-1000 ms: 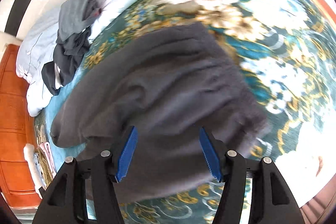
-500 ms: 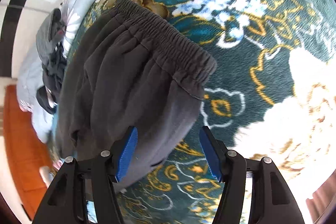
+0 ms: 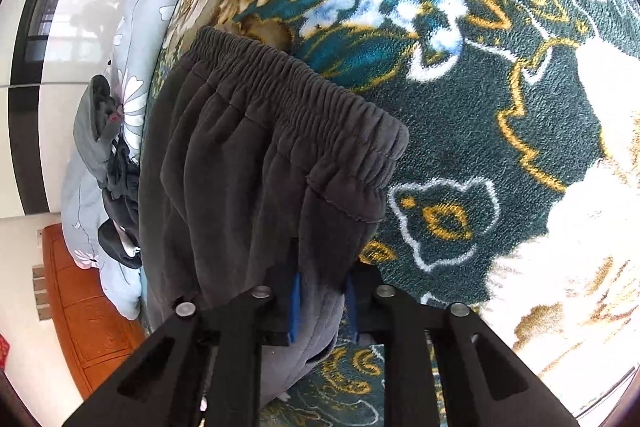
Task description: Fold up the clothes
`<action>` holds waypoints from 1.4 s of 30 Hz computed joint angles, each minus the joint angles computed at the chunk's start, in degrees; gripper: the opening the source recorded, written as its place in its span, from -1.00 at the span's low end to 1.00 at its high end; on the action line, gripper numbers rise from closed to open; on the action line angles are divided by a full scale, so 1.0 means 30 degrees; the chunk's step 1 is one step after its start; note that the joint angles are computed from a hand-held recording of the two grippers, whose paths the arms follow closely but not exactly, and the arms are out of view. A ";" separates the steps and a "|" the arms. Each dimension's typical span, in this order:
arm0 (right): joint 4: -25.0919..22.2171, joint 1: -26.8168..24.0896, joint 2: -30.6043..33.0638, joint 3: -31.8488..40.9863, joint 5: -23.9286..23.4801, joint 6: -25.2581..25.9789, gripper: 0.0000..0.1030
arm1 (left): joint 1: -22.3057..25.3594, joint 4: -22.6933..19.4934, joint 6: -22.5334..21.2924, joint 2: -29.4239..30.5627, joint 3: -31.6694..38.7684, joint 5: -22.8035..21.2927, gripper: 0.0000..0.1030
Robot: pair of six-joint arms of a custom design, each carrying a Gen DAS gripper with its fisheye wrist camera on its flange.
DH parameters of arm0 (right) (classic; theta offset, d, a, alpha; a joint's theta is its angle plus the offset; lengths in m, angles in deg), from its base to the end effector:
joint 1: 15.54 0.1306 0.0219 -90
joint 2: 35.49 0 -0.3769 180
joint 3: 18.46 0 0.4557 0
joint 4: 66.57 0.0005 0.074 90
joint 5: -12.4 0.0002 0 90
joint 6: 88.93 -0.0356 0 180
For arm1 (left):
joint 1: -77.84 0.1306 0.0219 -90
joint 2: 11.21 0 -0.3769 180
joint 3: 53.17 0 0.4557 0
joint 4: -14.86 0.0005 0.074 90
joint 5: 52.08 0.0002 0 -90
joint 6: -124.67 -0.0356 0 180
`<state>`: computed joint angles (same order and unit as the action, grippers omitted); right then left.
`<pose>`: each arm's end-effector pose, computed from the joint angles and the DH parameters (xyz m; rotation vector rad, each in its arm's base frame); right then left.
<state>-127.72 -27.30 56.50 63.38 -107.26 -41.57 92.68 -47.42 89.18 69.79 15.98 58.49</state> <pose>0.5096 -0.0886 0.3275 1.1905 2.5880 0.8511 0.4268 0.0996 0.3060 -1.6093 2.4569 -0.6400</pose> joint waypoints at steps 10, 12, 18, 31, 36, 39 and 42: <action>0.1007 -0.0162 -0.0080 0.2927 -0.3739 0.1022 -0.82 | -0.0822 0.1345 0.0084 -0.1161 0.2064 -0.0761 -0.90; 0.1894 0.0272 0.0754 0.3947 -0.4114 -0.0041 -0.82 | -0.0688 0.0654 0.0087 0.0159 0.3719 -0.0539 -0.90; 0.1538 0.0829 0.3739 0.7627 -0.4351 -0.0601 -0.82 | -0.0626 -0.2381 0.1888 0.4882 0.8550 0.0361 -0.90; -0.0219 0.1481 0.7959 1.2194 -0.3265 -0.0313 -0.82 | -0.0974 -0.4508 0.2618 0.9778 1.3038 0.1570 -0.89; 0.0237 0.1503 0.8335 1.2363 -0.2790 -0.0882 -0.82 | -0.0969 0.1560 0.4006 0.9869 1.2207 0.4372 -0.46; 0.0571 0.1502 0.8563 1.2448 -0.2565 -0.1200 -0.82 | -0.0823 0.5341 0.5329 0.9049 1.0275 0.5718 0.03; 0.0455 0.1515 0.8817 1.2547 -0.2340 -0.1311 -0.82 | -0.0553 0.7863 0.5026 0.7819 0.8309 0.5726 0.04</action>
